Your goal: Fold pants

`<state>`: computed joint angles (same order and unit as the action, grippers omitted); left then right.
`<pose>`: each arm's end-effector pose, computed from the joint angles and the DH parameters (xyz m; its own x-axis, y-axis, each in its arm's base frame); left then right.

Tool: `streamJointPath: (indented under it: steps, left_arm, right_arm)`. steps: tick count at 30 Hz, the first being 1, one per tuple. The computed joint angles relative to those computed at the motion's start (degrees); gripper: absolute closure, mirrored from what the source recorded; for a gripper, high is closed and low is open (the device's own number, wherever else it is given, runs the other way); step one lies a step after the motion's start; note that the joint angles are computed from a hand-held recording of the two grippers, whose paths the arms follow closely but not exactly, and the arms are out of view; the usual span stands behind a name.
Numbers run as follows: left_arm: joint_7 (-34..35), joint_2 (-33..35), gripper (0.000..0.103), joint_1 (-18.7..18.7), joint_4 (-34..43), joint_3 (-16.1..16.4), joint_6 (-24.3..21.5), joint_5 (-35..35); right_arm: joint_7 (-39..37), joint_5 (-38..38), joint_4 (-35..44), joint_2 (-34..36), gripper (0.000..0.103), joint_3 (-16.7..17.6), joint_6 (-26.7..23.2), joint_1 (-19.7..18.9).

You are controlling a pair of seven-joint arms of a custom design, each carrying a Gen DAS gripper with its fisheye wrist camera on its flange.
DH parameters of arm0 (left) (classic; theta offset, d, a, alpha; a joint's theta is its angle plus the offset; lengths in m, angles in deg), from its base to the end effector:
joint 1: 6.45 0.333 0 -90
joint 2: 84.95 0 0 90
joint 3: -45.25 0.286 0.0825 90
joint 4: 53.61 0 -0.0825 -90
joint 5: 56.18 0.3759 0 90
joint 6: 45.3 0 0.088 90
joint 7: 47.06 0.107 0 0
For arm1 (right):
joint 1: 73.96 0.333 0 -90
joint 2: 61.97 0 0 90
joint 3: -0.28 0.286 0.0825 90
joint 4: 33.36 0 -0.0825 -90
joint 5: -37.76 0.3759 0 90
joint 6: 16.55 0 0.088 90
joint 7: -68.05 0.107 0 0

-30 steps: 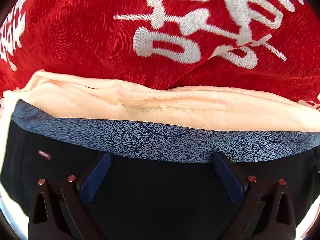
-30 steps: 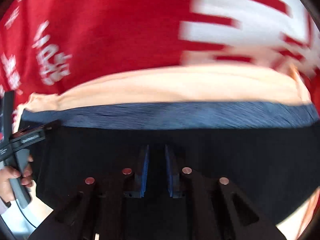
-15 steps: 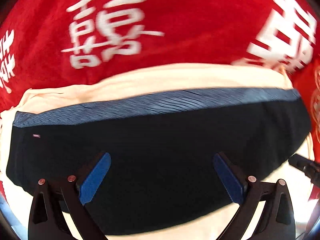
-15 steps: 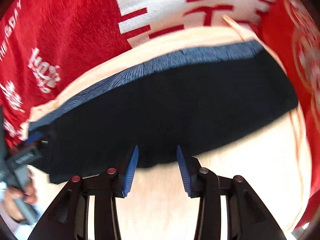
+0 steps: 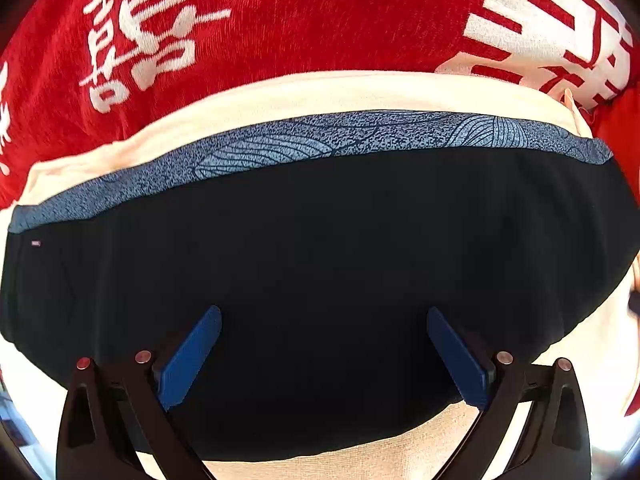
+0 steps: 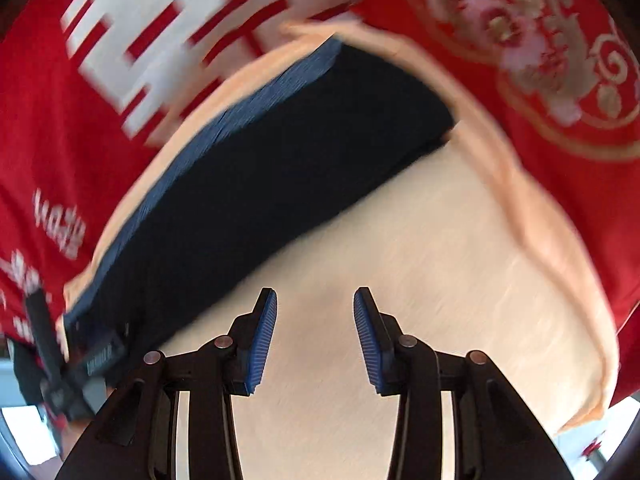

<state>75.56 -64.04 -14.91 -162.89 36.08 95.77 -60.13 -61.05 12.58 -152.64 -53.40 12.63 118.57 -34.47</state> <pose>0.5984 -0.1849 0.3054 -0.7247 -0.6890 -0.0092 -0.6711 0.7088 -0.2175 0.3599 0.4461 0.3458 -0.9059 -0.3054 -0.2932 -0.2796 0.9516 -0.1273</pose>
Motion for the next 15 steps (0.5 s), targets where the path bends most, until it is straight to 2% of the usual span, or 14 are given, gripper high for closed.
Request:
streamJointPath:
  steps: [2, 3, 4, 5, 9, 11, 13, 15]
  left_arm:
    - [-0.6, -0.1, 0.000, -0.2, 0.0, 0.2, 0.0, 0.2]
    - [-0.6, 0.1, 0.000, -0.1, 0.3, 0.2, -0.2, 0.2]
    - [-0.6, 0.1, 0.000, 0.0, 0.4, 0.2, -0.4, 0.1]
    - [-0.8, 0.3, 0.000, -0.2, 0.5, 0.2, -0.2, 0.2]
    - [-2.6, 0.6, 0.000, -0.9, 0.1, 0.5, 0.5, 1.2]
    - [-4.0, 0.5, 0.000, -1.3, 0.2, 0.8, -0.2, 2.1]
    - [-5.0, 0.2, 0.000, -1.5, 0.2, 1.0, -0.6, 2.8]
    - [-5.9, 0.4, 0.000, -1.7, 0.3, 1.0, -0.5, 3.3]
  right_arm:
    - [4.3, -0.7, -5.0, -3.7, 0.059, -0.6, -0.6, -0.4]
    - [7.8, -1.9, -8.8, -6.1, 0.060, -0.9, 0.7, -1.1]
    - [9.8, -2.6, -11.2, -7.4, 0.080, -0.9, 2.0, -1.8]
    - [9.6, -2.4, -13.0, -8.8, 0.092, -0.9, 2.5, -2.7]
    - [-6.1, 4.4, -11.3, -8.5, 0.093, -0.1, -2.2, -4.6]
    - [-8.4, 5.2, -9.9, -8.1, 0.091, 0.6, -4.7, -4.6]
    - [-9.1, 7.8, -6.4, -7.8, 0.077, 1.3, -11.6, -4.0]
    - [-8.8, 7.3, -0.7, -6.6, 0.077, 2.1, -21.7, -2.9]
